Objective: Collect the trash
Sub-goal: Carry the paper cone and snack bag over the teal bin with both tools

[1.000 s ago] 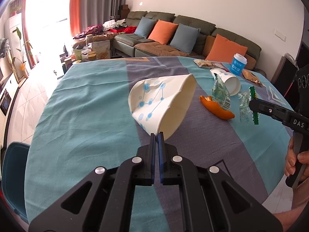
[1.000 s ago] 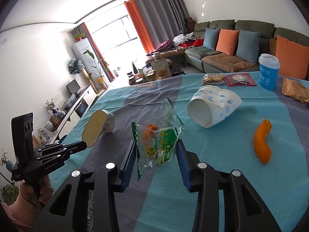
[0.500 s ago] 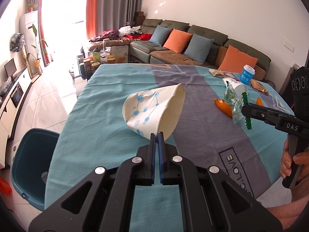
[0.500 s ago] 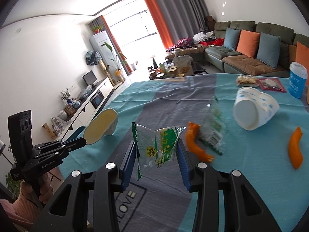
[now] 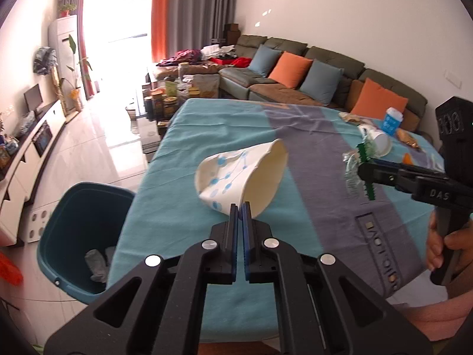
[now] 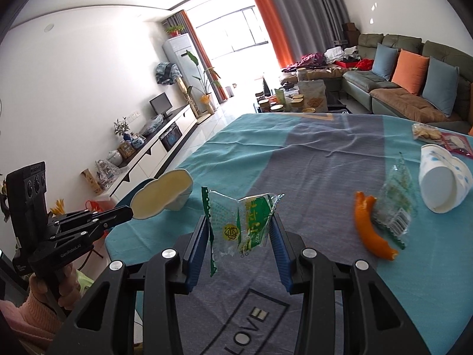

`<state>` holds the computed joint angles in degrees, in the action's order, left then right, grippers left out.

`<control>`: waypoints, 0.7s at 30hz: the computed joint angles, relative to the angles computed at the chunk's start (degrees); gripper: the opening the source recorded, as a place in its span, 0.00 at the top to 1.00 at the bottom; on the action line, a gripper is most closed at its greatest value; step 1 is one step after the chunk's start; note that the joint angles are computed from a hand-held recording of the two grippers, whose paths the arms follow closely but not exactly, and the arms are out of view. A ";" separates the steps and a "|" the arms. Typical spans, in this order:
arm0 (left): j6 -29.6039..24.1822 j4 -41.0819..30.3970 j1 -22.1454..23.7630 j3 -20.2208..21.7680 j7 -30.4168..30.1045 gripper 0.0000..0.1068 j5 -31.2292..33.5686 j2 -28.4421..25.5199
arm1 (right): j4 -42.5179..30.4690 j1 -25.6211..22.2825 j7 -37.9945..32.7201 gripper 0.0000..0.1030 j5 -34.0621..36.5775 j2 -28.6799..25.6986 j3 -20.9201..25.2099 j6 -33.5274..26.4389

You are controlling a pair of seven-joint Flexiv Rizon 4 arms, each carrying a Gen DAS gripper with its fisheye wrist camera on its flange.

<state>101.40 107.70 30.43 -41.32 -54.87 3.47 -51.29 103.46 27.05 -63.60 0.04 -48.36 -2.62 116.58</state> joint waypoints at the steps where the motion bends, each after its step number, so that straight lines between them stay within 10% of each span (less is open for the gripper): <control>1: 0.26 -0.04 -0.42 0.82 -0.22 0.97 -0.21 0.24 | -0.27 -0.17 0.05 0.61 -0.34 -0.12 0.34 -0.24; 11: -0.63 -2.41 -3.78 5.47 -1.20 0.78 -2.07 -0.70 | -1.60 -1.67 1.08 0.61 -3.17 -1.03 2.19 -2.18; 21: -2.71 -4.48 -4.07 4.14 0.21 0.88 -4.23 -2.72 | -2.47 -2.63 2.45 0.61 -5.02 -1.67 3.05 -3.15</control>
<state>98.69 103.22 26.37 -37.18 -54.66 -0.75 -54.00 100.99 24.42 -61.16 -4.98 -50.02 0.43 113.44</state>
